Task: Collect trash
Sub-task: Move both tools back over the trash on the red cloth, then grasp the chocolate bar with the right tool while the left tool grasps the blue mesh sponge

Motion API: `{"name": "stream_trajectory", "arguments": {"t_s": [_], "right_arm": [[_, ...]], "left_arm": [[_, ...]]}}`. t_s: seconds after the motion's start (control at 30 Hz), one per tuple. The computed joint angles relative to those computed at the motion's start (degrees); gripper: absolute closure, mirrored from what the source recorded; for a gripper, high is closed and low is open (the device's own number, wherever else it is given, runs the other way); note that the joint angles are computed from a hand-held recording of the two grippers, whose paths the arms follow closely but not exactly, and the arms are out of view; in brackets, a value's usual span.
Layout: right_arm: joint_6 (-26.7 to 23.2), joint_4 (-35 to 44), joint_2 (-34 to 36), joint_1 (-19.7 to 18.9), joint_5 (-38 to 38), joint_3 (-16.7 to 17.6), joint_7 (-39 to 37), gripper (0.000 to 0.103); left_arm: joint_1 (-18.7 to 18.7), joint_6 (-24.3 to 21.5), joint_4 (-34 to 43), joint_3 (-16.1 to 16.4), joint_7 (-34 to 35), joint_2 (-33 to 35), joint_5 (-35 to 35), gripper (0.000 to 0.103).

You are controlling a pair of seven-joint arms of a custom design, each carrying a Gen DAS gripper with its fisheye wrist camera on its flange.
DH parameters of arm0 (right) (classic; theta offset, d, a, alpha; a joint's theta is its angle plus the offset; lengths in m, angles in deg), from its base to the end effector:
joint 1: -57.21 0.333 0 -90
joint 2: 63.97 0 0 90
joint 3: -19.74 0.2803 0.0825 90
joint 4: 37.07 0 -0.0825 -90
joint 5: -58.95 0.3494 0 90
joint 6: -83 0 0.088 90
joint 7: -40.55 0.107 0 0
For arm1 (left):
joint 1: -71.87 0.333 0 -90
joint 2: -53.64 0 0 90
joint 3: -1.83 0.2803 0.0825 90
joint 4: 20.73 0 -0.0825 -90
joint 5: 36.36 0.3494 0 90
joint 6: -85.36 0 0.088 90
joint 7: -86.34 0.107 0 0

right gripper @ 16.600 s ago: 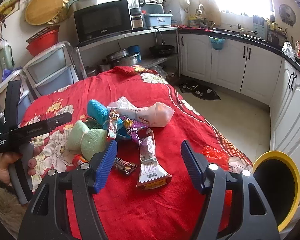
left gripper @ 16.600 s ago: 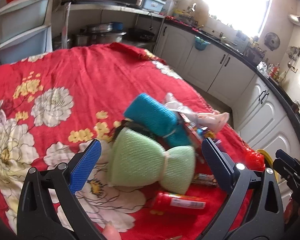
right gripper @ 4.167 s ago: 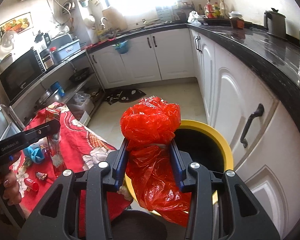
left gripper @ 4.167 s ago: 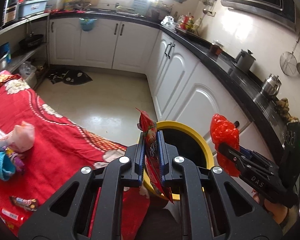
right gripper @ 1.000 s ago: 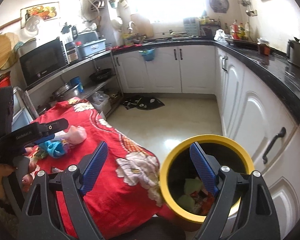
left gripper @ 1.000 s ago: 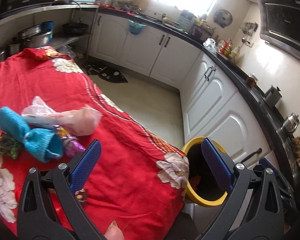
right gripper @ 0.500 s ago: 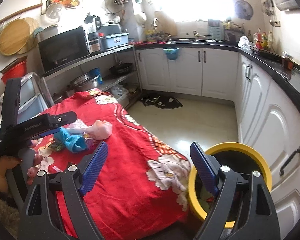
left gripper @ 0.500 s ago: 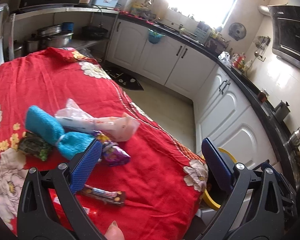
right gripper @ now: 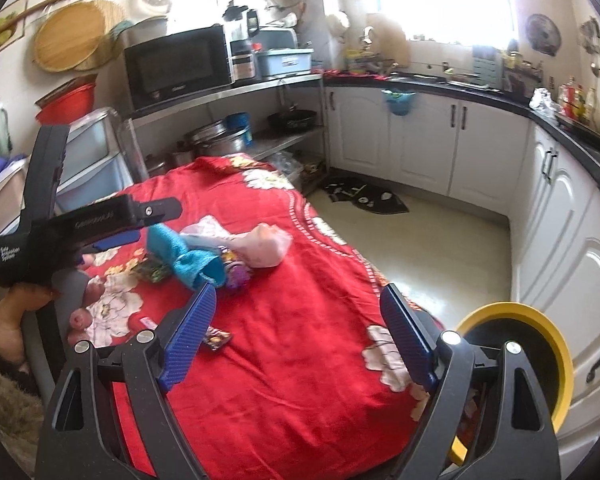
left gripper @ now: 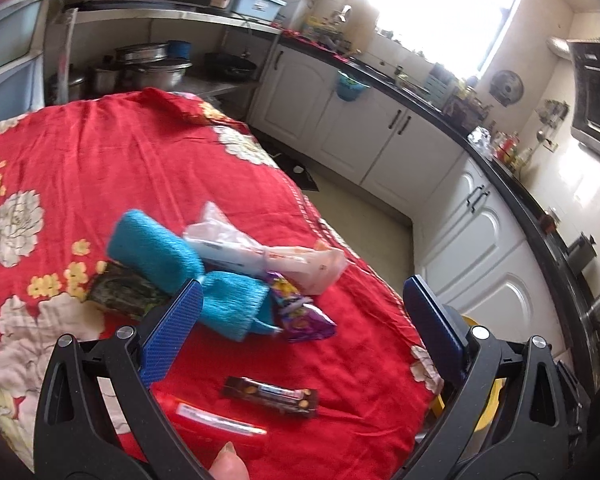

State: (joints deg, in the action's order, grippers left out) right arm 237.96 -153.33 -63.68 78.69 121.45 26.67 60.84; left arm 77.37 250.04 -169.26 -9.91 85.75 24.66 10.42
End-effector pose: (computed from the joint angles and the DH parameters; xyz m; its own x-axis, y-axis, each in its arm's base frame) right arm 0.5076 0.2397 0.4848 0.7805 -0.6168 -0.1021 -0.4263 -0.4056 -0.8085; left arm 0.4054 -0.0903 0.4805 0.4996 -0.7809 0.3750 -0.4105 -0.5946 -0.6913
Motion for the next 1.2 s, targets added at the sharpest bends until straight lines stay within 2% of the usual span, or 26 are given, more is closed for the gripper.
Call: {"name": "stream_trajectory", "arguments": {"t_s": [0.43, 0.67, 0.9, 1.2], "right_arm": [[-2.3, 1.9, 3.2, 1.7, -6.5, 1.6, 1.3, 0.022], [-3.6, 5.1, 7.6, 2.6, -13.1, 2.4, 3.6, 0.031], [-4.7, 8.3, 12.5, 3.5, -20.8, 3.0, 6.9, 0.041], [-8.6, 12.7, 17.4, 4.2, -27.8, 3.2, 8.7, 0.047]], "left_arm": [[1.7, 0.2, -6.0, 2.9, 1.4, -4.9, -2.9, 0.011], [1.9, 2.7, -8.4, 5.6, 3.6, -3.8, -7.1, 0.011], [0.7, 8.8, -8.8, 9.9, 8.1, 0.7, -14.2, 0.032], [-0.3, 12.8, -7.2, 13.4, 12.0, 6.3, -22.8, 0.034]]}}
